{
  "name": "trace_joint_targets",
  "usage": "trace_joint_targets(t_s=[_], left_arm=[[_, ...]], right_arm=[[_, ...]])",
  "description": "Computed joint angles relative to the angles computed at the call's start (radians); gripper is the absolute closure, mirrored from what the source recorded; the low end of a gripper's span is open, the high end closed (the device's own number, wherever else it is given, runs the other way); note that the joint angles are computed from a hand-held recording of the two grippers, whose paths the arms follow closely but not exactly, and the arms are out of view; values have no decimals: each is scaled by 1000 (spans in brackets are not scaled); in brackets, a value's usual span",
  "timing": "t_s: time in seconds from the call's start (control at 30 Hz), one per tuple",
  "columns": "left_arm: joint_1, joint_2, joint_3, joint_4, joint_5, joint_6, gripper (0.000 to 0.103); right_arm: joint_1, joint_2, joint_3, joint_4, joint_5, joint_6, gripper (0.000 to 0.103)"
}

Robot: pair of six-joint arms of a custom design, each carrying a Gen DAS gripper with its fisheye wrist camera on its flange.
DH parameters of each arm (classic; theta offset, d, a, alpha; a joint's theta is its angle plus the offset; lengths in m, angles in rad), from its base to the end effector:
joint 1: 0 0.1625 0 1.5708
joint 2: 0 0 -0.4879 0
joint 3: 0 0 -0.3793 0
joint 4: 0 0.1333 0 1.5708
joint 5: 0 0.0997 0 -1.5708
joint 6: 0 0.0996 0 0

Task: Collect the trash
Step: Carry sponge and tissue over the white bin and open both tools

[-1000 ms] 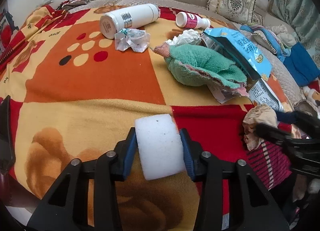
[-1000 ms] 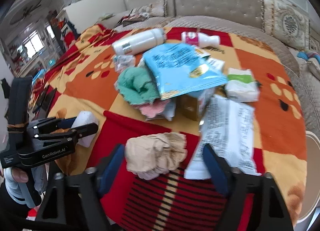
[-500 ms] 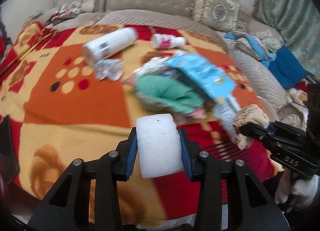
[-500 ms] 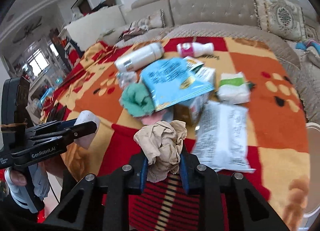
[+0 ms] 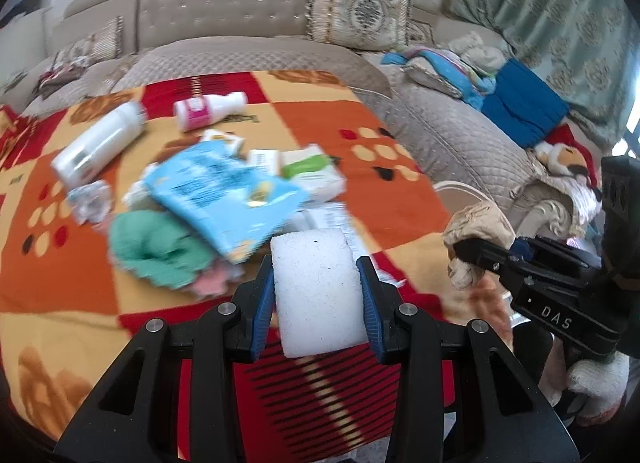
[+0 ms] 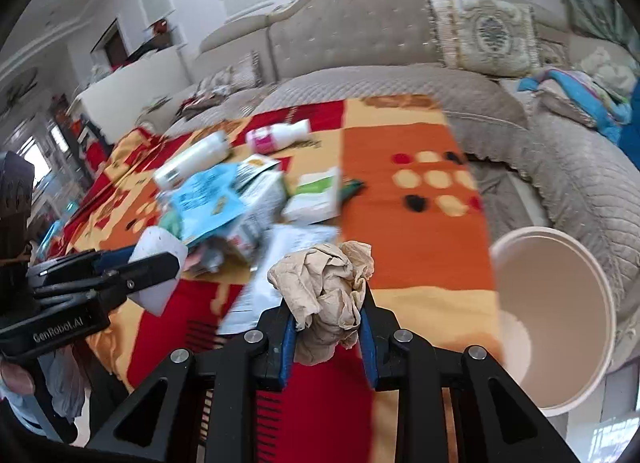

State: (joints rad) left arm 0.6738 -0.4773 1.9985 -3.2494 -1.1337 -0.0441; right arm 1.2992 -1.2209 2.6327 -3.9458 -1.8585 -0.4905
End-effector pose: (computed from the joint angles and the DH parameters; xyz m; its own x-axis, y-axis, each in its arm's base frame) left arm -0.3319 -0.4895 -0.0657 -0.6506 0.6388 -0.4108 0.7438 0.6450 -0.1750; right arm 0.0039 -0.3775 0.2737 -0.8319 0.1658 0.5296 -0.2706 0.7120 -0.6479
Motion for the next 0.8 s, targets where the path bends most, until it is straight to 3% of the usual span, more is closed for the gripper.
trace_joint_targets(t_s=[0.33,0.57,0.67,0.8], left_arm=[[-66,97,-114,80,-65,-12,66],[-114,172,-213,142,-124,-14,66],[-128,206,-263,180,-154,-15,66],[-140,251,-327,219,-185,-20,65]], right_arm=[[-191,-180,38,42,78,4,77],[-365,-282,62,49,128,-22,77],[-471,-335,58,109,186,-12,77],[-556,-358,46,162,224,-7,77]])
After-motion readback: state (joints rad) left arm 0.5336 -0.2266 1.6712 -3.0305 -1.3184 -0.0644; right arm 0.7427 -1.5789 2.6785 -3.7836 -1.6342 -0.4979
